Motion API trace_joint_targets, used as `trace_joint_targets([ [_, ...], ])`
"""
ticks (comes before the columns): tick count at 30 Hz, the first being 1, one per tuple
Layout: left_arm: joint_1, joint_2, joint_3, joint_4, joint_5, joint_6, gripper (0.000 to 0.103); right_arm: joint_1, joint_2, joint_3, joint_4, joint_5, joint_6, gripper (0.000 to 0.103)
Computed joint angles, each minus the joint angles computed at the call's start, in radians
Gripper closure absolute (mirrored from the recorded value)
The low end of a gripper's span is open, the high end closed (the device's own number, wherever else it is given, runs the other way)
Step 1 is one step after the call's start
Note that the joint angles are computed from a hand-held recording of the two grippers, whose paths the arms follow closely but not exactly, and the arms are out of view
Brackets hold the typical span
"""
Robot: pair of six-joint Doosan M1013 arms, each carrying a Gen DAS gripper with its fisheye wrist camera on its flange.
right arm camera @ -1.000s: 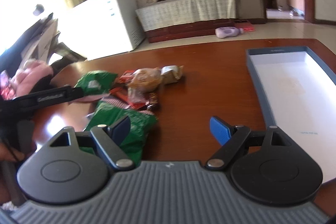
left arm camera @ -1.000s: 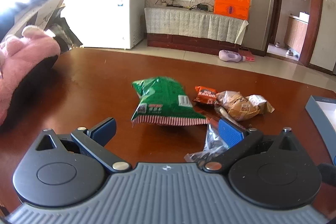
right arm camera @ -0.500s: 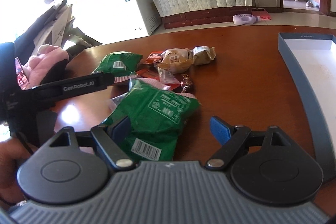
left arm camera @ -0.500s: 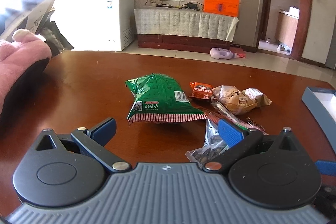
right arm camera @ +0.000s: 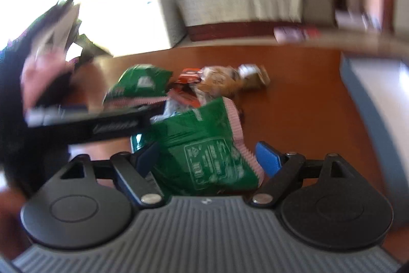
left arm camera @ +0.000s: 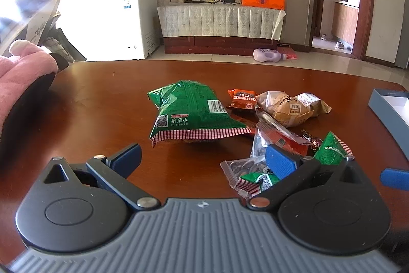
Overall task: Organize snacks
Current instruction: 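Grasp the large green chip bag with the right tool while the left grasps the clear seed bag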
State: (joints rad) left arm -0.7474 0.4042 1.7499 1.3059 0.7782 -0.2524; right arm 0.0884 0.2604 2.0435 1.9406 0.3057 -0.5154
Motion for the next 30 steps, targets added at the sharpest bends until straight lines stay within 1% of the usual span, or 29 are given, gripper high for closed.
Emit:
trace_joint_targets([
  [1, 0.001, 0.001, -0.001, 0.003, -0.001, -0.005, 0.000, 0.001, 0.000, 0.001, -0.021, 0.008, -0.032, 0.017],
  [3, 0.004, 0.002, -0.001, 0.007, -0.010, -0.015, 0.000, 0.002, 0.005, -0.004, -0.093, 0.021, -0.041, 0.017],
  [4, 0.006, 0.003, -0.003, 0.004, -0.019, -0.012, 0.000, 0.005, 0.010, -0.011, -0.127, 0.015, -0.015, 0.017],
  [6, 0.007, 0.008, -0.005, 0.009, -0.030, -0.012, 0.000, 0.003, 0.018, -0.025, -0.197, 0.019, 0.081, 0.017],
  [8, 0.007, 0.012, -0.006, 0.034, -0.041, -0.036, 0.000, 0.004, 0.024, -0.035, -0.217, 0.016, 0.136, 0.016],
  [10, 0.015, 0.013, -0.005, 0.039, -0.080, -0.044, 0.000, 0.009, 0.033, -0.045, -0.255, 0.000, 0.190, 0.007],
  [11, 0.017, 0.015, -0.008, 0.027, -0.090, -0.035, 0.000, 0.009, 0.037, -0.049, -0.270, -0.002, 0.212, 0.007],
  [13, 0.019, 0.018, -0.012, 0.024, -0.106, -0.021, 0.000, 0.012, 0.042, -0.049, -0.233, -0.001, 0.175, 0.006],
  [15, 0.016, 0.021, -0.014, 0.041, -0.105, -0.016, 0.000, 0.014, 0.044, -0.049, -0.225, 0.000, 0.151, 0.005],
  [17, 0.013, 0.024, -0.015, 0.051, -0.101, -0.016, 0.000, 0.011, 0.043, -0.044, -0.191, 0.015, 0.090, 0.010],
  [19, 0.016, 0.023, -0.014, 0.053, -0.113, -0.026, 0.000, 0.004, 0.037, -0.037, -0.193, 0.032, 0.060, 0.018],
  [22, 0.020, 0.020, -0.011, 0.051, -0.141, -0.033, 0.000, -0.013, 0.031, -0.038, -0.280, 0.062, 0.136, 0.023],
  [25, 0.020, 0.019, -0.009, 0.061, -0.164, -0.022, 0.000, -0.029, 0.025, -0.038, -0.340, 0.080, 0.180, 0.026],
  [30, 0.020, 0.021, -0.013, 0.041, -0.175, -0.006, 0.000, -0.052, 0.009, -0.034, -0.435, 0.103, 0.243, 0.032],
])
